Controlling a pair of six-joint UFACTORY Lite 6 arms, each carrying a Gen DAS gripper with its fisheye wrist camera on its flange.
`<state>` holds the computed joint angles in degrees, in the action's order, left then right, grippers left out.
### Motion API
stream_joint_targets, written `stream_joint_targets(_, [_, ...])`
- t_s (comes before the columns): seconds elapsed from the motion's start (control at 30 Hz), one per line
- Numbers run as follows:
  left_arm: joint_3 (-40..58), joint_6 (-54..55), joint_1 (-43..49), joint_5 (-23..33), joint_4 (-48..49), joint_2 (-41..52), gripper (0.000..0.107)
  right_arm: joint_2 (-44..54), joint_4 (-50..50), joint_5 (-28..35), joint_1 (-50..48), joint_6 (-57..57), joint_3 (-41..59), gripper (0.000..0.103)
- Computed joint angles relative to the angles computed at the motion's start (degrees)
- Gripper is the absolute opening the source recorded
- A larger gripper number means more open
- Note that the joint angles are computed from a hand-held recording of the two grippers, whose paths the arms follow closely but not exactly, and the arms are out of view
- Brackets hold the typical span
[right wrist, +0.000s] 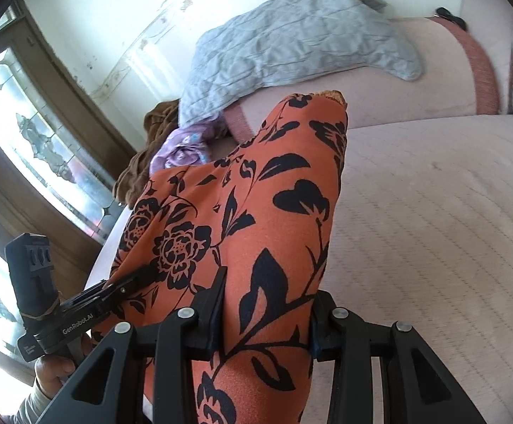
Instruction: Fold small clothes
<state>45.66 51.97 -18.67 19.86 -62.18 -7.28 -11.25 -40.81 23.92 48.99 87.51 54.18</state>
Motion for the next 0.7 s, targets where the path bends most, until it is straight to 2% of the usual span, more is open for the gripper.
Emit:
stream_joint_targets(0.3, [4.97, -6.07, -3.48, -2.27, 5.5, 5.67, 0.027, -1.95, 6.77, -8.14, -8.57, -9.32, -6.51, 0.039])
stream_joint_targets(0.57, [7.29, -2.77, -5.26, -4.59, 1.19, 13.04, 0.027, -0.21, 22.42, -14.1, -15.0, -26.76, -10.27, 0.039])
stream_joint_targets(0.7, [6.66, -1.82, -5.1, -4.56, -0.11, 13.83, 0.027, 1.48, 32.74, -16.32, -16.78, -37.2, -11.64, 0.039])
